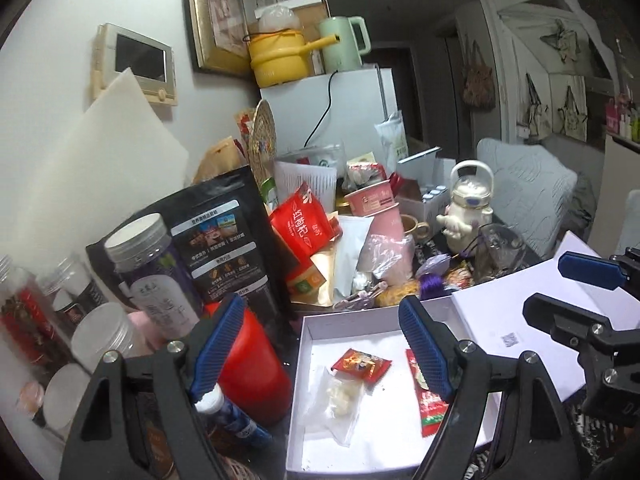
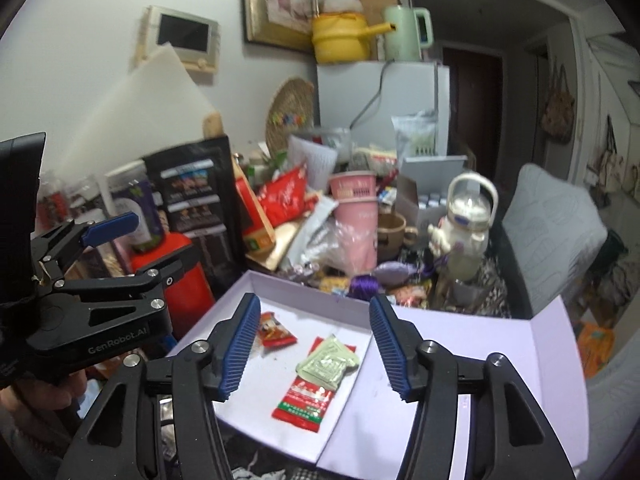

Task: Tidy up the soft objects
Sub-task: 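Withdraw both open grippers from the box toward the items on the counter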

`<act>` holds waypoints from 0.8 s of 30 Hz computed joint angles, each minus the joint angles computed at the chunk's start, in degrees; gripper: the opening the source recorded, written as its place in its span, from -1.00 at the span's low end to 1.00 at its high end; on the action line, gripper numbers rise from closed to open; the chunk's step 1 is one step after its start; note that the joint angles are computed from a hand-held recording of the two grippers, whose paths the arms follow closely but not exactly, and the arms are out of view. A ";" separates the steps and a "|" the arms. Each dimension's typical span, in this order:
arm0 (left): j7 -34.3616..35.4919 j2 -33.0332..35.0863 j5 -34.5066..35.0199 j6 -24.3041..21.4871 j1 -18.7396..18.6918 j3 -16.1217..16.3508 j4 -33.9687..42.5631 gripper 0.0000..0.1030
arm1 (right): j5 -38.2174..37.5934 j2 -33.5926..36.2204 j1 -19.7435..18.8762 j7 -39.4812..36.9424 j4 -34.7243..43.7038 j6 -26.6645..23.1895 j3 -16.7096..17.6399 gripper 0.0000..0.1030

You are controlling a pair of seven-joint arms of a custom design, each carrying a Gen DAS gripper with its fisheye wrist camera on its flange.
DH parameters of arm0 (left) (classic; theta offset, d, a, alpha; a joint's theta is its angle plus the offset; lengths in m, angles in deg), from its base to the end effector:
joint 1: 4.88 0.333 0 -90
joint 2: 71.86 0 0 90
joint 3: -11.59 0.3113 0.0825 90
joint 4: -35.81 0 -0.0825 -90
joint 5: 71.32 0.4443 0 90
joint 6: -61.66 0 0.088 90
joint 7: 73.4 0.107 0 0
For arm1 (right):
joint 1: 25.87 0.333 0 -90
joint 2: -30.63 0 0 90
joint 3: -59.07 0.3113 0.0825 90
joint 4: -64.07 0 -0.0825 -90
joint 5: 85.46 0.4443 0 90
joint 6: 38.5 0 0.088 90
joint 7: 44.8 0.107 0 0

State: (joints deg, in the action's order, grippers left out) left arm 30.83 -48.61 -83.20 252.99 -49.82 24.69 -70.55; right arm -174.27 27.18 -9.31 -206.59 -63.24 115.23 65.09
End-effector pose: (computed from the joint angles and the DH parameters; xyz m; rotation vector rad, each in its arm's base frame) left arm 0.6197 -0.3813 0.4004 -1.0082 2.0284 -1.1097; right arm 0.5334 0.2563 0.3946 -1.4446 1.7460 -0.9680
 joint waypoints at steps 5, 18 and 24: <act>-0.21 -6.05 3.52 0.78 8.17 -8.58 -6.80 0.55 | -2.15 -3.28 0.84 2.72 -2.62 -1.00 1.23 0.47; -3.58 -18.40 6.59 8.39 20.96 -20.99 -24.12 1.00 | 2.18 -11.24 3.71 2.07 -9.91 -8.05 6.53 0.71; -14.34 -22.04 18.57 9.83 28.52 -25.51 -29.18 1.00 | 4.57 -13.29 5.05 2.53 -12.36 -10.06 8.71 0.75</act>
State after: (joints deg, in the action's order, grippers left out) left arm 16.49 -70.66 -64.63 262.83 -21.30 -0.82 -99.73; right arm -169.70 13.89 -4.26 -204.06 -75.60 105.17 73.81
